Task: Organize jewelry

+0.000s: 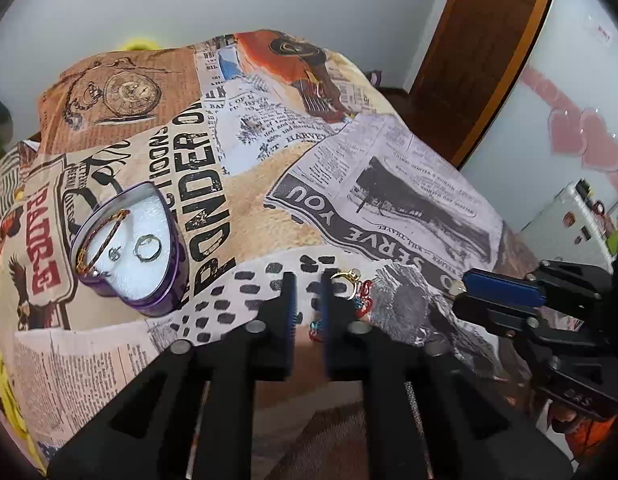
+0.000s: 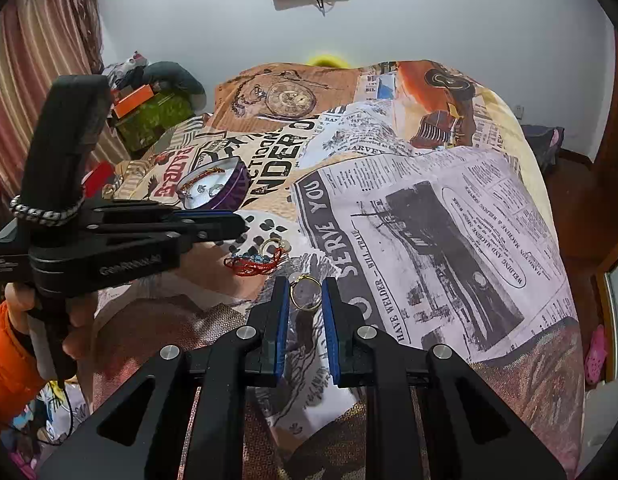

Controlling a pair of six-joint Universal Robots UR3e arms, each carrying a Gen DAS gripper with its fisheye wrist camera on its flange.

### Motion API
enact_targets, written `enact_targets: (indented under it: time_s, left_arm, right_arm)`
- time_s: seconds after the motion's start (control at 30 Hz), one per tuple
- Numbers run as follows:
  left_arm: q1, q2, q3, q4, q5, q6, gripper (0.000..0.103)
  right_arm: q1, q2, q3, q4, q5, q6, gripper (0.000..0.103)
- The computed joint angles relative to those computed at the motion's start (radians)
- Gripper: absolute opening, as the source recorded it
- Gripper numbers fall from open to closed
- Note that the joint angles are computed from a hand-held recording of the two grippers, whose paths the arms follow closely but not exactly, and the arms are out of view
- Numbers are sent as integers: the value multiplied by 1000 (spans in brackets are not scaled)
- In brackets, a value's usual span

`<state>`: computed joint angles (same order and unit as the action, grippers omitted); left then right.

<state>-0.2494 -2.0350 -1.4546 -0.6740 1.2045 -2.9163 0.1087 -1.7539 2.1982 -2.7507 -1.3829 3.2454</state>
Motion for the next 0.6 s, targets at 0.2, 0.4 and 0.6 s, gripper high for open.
enact_targets:
  time_s: [0.2,0.4,0.6]
  left_arm:
    - [-23,-82,105,-77,23,-25,29]
    - [-54,-66,82,-74,35,17,29]
    - [-85,-91,100,-47,88,26,29]
  right_arm:
    - [-9,-12,6,11,5,-5,15]
    - [-26,-18,18,10,16,-18,15]
    - [-31,-17,25,0,32,-13,15]
